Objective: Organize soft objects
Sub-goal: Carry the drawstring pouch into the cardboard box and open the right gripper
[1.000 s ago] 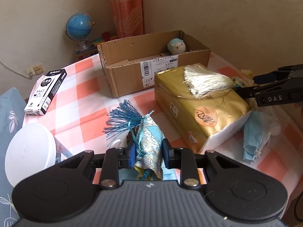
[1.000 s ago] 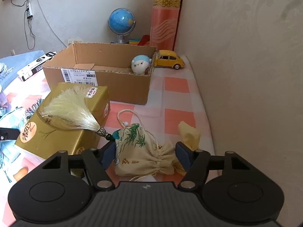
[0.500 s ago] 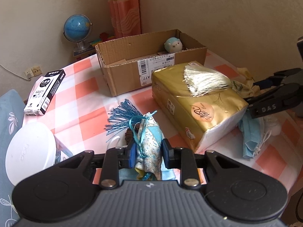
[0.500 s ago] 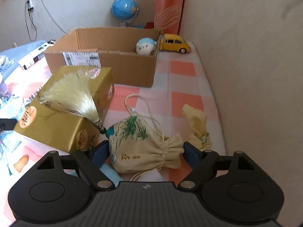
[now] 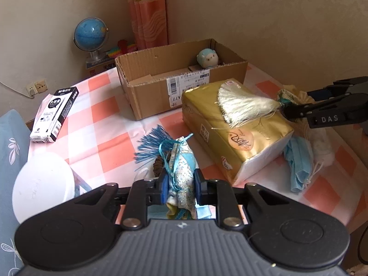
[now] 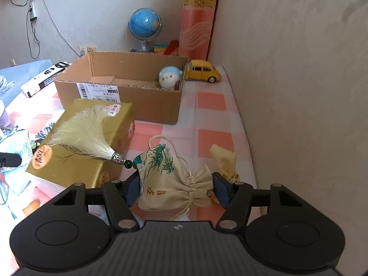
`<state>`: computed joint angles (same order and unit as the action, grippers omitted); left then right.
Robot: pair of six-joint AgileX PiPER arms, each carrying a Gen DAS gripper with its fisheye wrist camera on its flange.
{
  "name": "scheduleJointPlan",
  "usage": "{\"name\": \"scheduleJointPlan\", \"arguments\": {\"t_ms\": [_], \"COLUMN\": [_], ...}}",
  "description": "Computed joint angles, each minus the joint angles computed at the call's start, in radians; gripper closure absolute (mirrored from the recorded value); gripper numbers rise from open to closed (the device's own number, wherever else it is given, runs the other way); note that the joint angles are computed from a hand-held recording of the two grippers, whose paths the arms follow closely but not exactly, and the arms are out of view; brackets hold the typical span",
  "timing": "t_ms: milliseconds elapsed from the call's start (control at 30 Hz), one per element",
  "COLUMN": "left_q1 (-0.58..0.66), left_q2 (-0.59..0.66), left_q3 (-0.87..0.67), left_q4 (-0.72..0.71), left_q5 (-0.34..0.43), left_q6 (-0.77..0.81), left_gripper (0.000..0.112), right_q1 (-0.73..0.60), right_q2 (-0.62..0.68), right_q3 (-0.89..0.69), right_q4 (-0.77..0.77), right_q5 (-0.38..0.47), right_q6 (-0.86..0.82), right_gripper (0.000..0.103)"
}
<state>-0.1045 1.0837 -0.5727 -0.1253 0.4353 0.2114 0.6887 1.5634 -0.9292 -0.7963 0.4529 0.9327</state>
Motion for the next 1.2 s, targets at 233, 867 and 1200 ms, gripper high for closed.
{"name": "scheduleJointPlan", "arguments": {"t_ms": [233, 867, 1200], "left_q1": [0.04, 0.052, 0.086], "left_q2": [-0.08, -0.198, -0.214], "left_q3": [-0.048, -0.092, -0.069], "left_q4": [-0.037, -0.153, -0.21], "left_q5": [0.096, 0.22, 0.234], "left_q6": [0.072, 0.208, 0.293], "left_gripper": [0.092, 0.092, 0.092], "right_q1": [0.017, -0.006, -0.013], "right_q2": [-0.079, -0.114, 0.133], "right_q3": [0.027, -0.248, -0.731], "right_q4": [-0.01, 0.243, 0.395], "right_q5": [0.018, 0.221, 0.46], "right_q6": [0.028, -0.238, -0.474], "right_gripper": [0.035, 0.035, 0.035]}}
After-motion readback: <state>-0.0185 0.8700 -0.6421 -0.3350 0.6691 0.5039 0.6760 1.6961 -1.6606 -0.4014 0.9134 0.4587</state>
